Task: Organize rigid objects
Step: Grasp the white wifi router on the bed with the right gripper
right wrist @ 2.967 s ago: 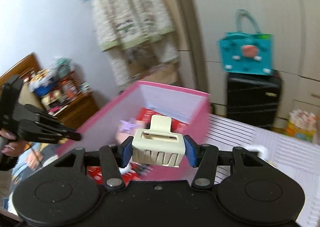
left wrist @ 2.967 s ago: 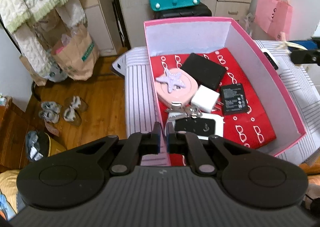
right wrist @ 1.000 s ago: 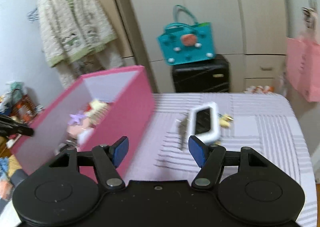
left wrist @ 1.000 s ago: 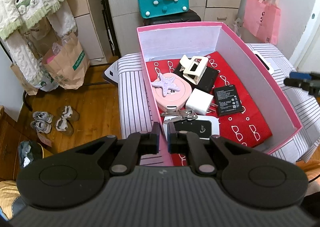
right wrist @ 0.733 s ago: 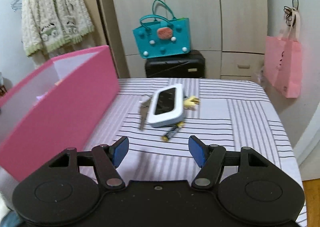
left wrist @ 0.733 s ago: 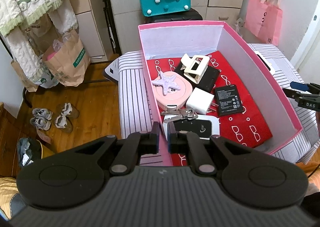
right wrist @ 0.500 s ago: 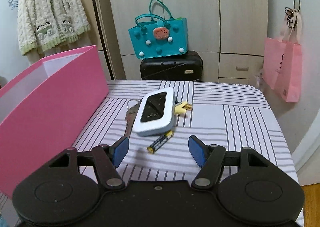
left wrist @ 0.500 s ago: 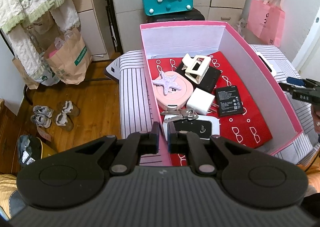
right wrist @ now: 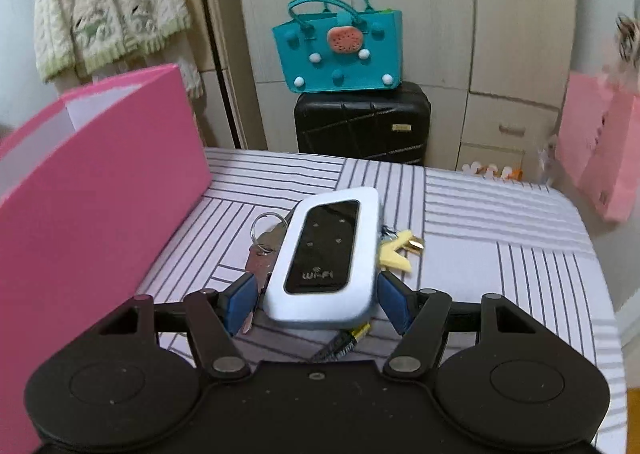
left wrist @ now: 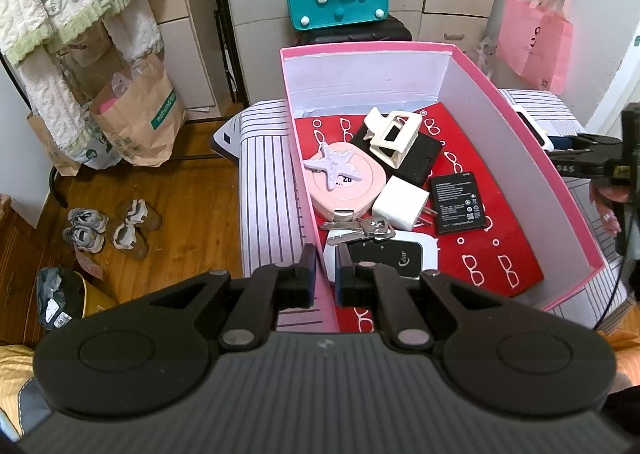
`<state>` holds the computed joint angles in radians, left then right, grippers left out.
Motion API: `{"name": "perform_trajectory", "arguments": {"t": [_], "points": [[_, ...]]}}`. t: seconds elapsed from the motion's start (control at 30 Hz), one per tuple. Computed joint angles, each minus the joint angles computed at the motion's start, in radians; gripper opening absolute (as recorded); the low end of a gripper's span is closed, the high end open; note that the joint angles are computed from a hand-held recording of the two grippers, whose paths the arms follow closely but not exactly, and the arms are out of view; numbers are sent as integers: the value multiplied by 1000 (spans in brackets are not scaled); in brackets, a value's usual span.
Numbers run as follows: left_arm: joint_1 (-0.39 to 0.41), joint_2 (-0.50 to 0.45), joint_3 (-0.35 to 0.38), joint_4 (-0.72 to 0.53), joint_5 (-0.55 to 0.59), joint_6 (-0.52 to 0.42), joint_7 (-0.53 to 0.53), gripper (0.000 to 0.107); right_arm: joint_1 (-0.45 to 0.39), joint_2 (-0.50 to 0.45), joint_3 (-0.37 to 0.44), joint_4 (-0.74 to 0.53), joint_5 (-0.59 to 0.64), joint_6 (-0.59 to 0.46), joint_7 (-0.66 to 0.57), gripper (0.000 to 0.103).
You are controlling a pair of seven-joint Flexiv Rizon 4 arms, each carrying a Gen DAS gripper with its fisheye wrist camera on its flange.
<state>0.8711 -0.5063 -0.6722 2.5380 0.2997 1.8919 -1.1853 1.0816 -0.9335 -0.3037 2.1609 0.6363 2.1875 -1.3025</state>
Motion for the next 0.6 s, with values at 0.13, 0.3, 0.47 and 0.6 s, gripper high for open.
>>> {"name": "perform_trajectory", "arguments": {"t": [0.13, 0.3, 0.47, 0.6], "points": [[4, 1, -6, 1, -1, -5, 0, 7, 96, -27, -100, -18, 35, -68, -13, 74], [16, 0, -20, 2, -6, -13, 4, 7, 130, -11, -138, 21, -1, -87, 28, 66], [25, -5, -28, 2, -7, -14, 9, 7, 122, 33, -106, 76, -27, -48, 46, 66], [25, -5, -28, 2, -7, -12, 12, 7, 104, 73, -65, 109, -45, -30, 32, 66]]}}
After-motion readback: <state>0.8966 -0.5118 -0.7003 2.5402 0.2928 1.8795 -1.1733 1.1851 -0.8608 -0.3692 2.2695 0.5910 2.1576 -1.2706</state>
